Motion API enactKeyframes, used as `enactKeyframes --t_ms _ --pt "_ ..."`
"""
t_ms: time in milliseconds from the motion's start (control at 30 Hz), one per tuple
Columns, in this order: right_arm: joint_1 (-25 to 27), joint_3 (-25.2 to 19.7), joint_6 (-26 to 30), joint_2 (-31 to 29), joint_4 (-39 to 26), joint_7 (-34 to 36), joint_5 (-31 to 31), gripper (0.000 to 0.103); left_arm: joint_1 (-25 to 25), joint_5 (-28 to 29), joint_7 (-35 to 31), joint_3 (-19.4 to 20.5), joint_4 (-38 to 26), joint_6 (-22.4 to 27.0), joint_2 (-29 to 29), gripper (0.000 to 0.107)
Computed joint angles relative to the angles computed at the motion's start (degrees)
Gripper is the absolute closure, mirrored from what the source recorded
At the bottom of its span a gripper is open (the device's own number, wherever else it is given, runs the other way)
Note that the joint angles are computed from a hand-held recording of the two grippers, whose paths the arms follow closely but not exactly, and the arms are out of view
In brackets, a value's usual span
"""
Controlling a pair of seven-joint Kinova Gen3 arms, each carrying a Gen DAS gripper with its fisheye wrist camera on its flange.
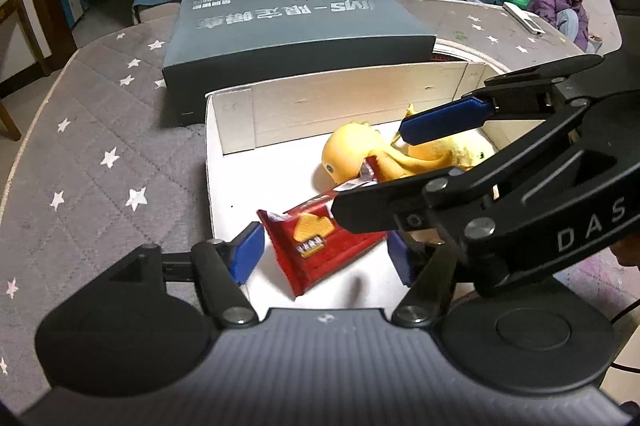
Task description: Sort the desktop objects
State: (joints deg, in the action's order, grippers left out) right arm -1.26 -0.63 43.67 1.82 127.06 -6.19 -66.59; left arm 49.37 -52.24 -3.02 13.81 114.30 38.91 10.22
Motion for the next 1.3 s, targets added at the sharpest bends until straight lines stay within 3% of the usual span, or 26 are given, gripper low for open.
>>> enactKeyframes --t_ms 100,333,733,900,1133,1300 --pt "0.3 0.3 -0.4 -1.0 1.1 1.3 -1.5 0.013 1.6 -1.8 2.0 0.3 -0.2 2.7 0.0 0.031" --pt "-0.3 1.5 -3.8 -4.3 4.1 4.5 -4.8 0.000 3.1 -4.7 6.1 2.0 0.2 6.2 -0.8 0.027" --pt "0.6 4.8 -5.2 -8.6 7.6 7.9 -7.7 0.000 7.0 -12.5 16.6 5.3 0.8 14.6 -1.4 0.005" --pt "0.8 6.3 -6.5 -10.9 10.0 11.2 -11.1 0.000 7.7 -14.8 19.1 6.5 1.0 16.4 -1.7 0.005" --pt "1.1 5.7 -11.2 -14.0 14.3 18.5 -20.4 0.000 9.9 -16.7 22.2 7.1 0.0 21.3 -0.2 0.005" --pt "3.1 7.5 -8.3 -13.6 14.6 18.3 -18.1 0.000 9.8 -15.5 22.6 7.1 -0.5 21.1 -0.4 0.005"
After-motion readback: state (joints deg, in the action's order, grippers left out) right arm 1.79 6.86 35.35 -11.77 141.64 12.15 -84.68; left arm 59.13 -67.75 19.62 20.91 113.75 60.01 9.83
